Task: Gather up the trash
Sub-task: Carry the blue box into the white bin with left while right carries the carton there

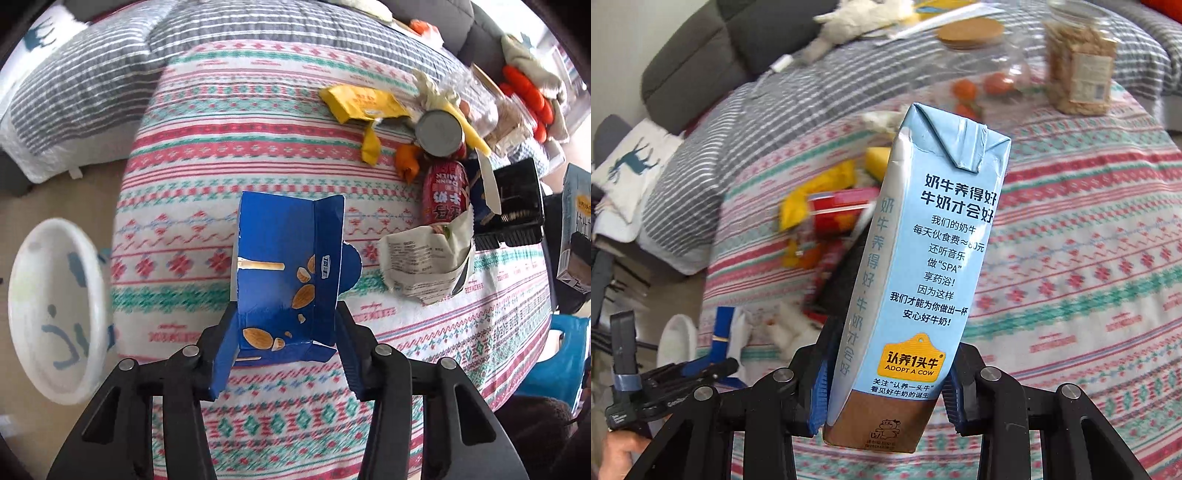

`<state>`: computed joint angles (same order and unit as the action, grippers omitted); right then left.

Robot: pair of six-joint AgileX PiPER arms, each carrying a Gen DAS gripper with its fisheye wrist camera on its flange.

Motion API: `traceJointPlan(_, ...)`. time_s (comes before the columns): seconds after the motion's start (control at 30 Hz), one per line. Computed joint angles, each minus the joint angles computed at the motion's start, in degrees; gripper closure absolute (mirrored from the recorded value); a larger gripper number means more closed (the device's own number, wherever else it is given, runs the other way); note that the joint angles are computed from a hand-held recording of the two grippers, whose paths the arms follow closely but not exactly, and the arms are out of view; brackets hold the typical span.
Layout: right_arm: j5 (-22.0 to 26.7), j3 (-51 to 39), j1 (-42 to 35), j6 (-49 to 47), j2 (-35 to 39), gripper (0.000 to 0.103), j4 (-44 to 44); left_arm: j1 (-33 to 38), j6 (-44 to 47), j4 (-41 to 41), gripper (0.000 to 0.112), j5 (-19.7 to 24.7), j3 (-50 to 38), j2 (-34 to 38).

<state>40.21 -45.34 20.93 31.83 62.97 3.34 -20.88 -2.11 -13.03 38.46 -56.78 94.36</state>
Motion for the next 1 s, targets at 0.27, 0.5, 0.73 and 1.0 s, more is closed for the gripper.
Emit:
traceJointPlan(0.27, -3.01, -5.68, 11.66, 8.70, 7.59, 0.060, -6.05, 10.28, 6.99, -3.06, 0.061, 1.08, 5.93, -8.84)
traceJointPlan(0.5, -4.93, -14.13, 17.90, 9.81, 19.68, 0.062, -6.08, 25.72, 12.75, -2.42, 0.058, 2.14, 8.73, -12.47)
traceJointPlan(0.73, -4.32, -24.51, 23.48, 9.62, 31.89, 0.064, -7.27, 34.80, 16.99, -1.46, 0.047, -4.44, 8.96, -8.38)
traceJointPlan(1.0, -4.64, -31.92, 26.00, 8.67, 39.40, 0.064, -5.34, 40.33, 21.49, -5.86, 0.032, -2.73, 8.30, -7.05)
